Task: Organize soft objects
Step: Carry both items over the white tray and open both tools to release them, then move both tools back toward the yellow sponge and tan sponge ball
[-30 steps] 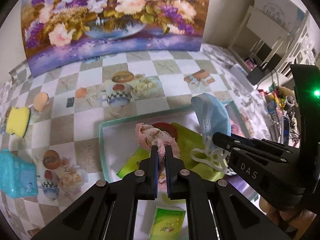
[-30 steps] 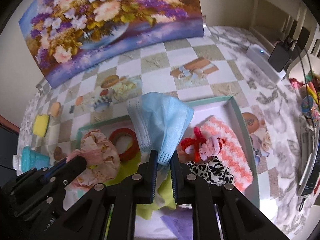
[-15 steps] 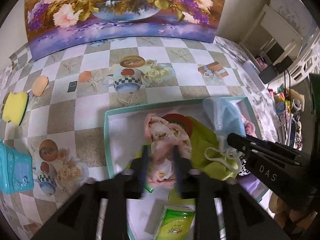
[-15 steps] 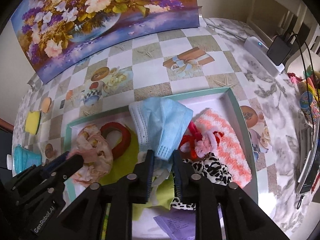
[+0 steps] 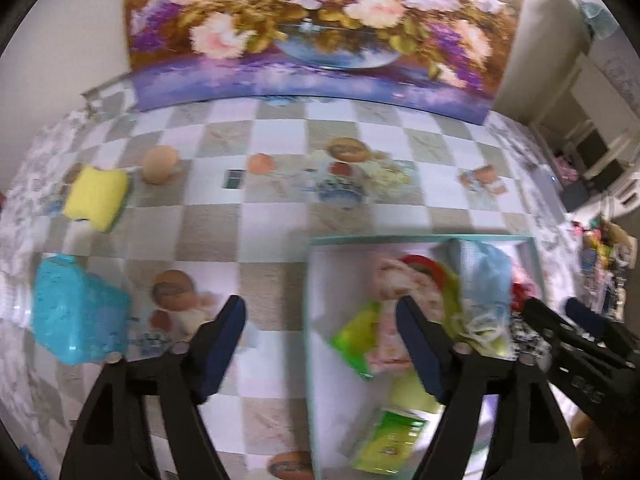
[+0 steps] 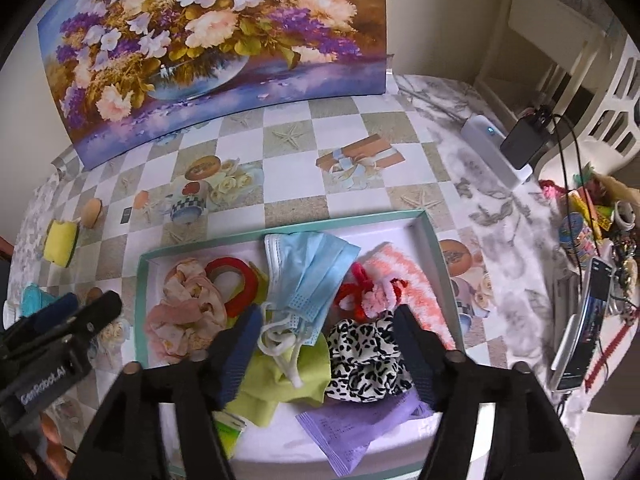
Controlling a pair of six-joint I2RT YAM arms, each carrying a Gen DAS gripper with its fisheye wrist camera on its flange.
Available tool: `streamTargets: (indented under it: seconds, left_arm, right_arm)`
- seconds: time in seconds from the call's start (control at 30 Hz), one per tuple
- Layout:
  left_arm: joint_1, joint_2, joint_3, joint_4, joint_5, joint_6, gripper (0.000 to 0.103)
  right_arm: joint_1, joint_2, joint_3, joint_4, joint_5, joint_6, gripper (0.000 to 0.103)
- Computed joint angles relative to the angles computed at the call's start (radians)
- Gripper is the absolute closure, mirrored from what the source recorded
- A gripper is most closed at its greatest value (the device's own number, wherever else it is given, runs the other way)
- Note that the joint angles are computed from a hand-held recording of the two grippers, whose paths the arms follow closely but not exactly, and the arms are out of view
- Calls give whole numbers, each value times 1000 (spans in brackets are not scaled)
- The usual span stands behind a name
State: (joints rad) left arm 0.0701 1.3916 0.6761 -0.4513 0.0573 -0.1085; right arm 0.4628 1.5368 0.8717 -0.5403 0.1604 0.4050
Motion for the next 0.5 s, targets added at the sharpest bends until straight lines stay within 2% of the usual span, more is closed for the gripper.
streamTargets:
  seconds: [0.1,0.2,0.33,0.5]
  left_arm:
    - [30,3,-7,4,-11,10,18]
    - [52,4,-13,10,-14,16,14]
    - [80,7,-15,12,-6,24,10]
    - [108,10,-5,-7,14,38,10]
  right_arm:
    - [17,10,5,-11,20,-3,17]
    - [35,31,14,-22,44,-6,14]
    - [55,37,20,-31,73,4,2]
    - [82,40,34,-40,88,10,2]
